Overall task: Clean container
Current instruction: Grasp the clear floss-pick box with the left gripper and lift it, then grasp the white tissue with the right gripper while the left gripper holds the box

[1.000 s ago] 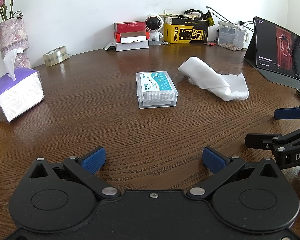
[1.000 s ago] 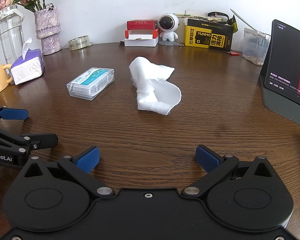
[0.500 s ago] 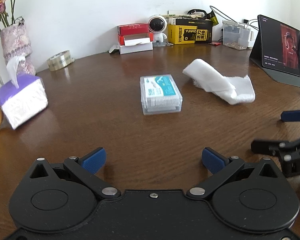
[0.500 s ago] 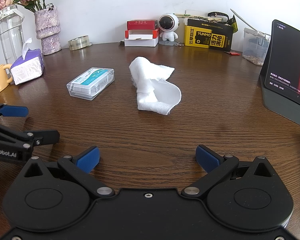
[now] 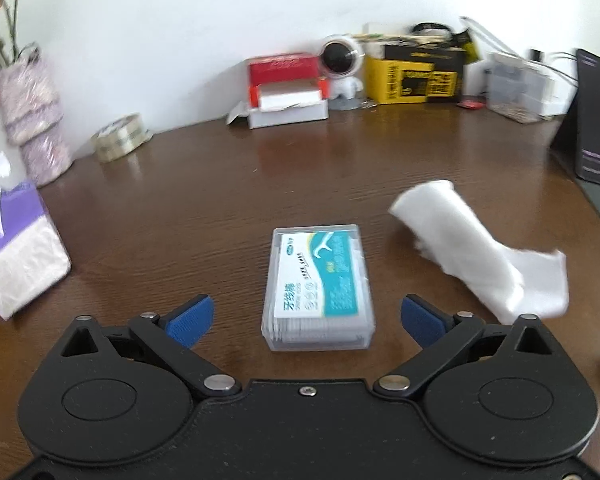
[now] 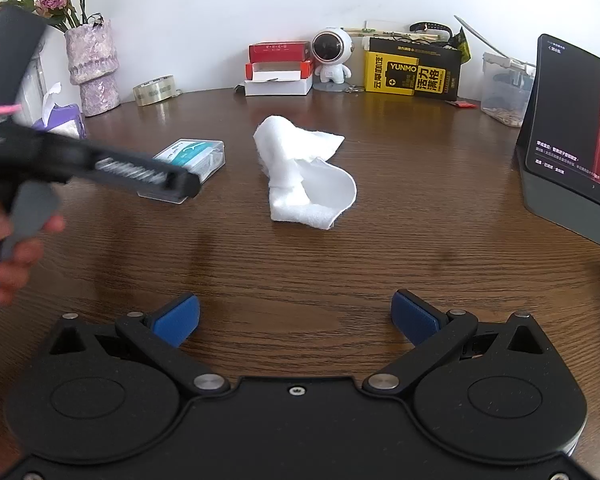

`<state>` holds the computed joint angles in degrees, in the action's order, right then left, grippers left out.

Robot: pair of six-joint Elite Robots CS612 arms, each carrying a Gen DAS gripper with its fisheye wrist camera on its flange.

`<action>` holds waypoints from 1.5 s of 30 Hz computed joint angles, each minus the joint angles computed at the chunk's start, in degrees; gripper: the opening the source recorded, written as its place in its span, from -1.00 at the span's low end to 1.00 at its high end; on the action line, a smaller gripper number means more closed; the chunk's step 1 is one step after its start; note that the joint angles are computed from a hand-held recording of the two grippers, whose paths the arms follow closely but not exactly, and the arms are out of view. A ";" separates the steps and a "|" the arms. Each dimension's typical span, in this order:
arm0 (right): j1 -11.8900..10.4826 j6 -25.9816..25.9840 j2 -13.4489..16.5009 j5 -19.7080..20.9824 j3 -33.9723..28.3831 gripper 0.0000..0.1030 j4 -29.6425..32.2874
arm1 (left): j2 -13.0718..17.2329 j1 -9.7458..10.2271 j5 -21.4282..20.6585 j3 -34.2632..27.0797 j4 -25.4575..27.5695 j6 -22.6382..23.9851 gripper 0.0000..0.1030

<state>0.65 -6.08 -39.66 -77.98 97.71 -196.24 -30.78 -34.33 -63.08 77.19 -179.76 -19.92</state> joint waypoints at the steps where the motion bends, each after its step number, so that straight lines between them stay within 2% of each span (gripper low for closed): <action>1: 0.02 -0.03 0.01 -0.07 -0.02 1.00 0.03 | 0.22 0.14 -0.42 -0.53 0.88 -0.81 0.79; 9: 0.17 -0.37 -0.03 -0.57 -0.04 1.00 0.18 | 1.23 0.56 -0.80 -1.78 0.52 -3.77 0.59; 11: 0.18 -0.39 -0.03 -0.61 -0.05 1.00 0.19 | 1.38 0.47 -0.62 -1.80 -0.32 -3.39 0.40; 12: 0.18 -0.39 -0.03 -0.61 -0.05 1.00 0.19 | 1.38 0.42 -0.72 -1.73 -0.79 -3.11 0.17; 13: 0.18 -0.40 -0.01 -0.62 -0.07 1.00 0.19 | 1.35 0.37 -0.76 -1.68 -0.97 -2.81 0.11; 20: 0.18 -0.38 -0.03 -0.60 -0.04 1.00 0.19 | 0.33 0.22 -2.16 0.72 -3.82 3.38 0.09; 24: 0.20 -0.37 -0.02 -0.62 -0.05 1.00 0.19 | -0.95 -0.62 -0.37 4.47 -9.33 9.05 0.09; 27: 0.20 -0.38 -0.02 -0.62 -0.05 1.00 0.19 | -2.44 -1.22 -1.74 8.51 -14.44 13.00 0.09; 34: 0.17 -0.37 -0.04 -0.58 -0.04 1.00 0.18 | -4.79 -2.43 -5.64 15.89 -22.62 15.90 0.09; 40: 0.16 -0.42 -0.04 -0.61 -0.04 1.00 0.19 | -4.86 -2.89 -5.38 17.84 -24.61 17.22 0.09; 45: 0.15 -0.44 -0.04 -0.61 -0.03 1.00 0.18 | -4.27 -3.30 -3.79 18.27 -26.46 21.18 0.09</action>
<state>0.80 -6.52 -39.70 -78.59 97.68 -196.06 -35.05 -37.63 -66.87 95.46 -206.21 1.26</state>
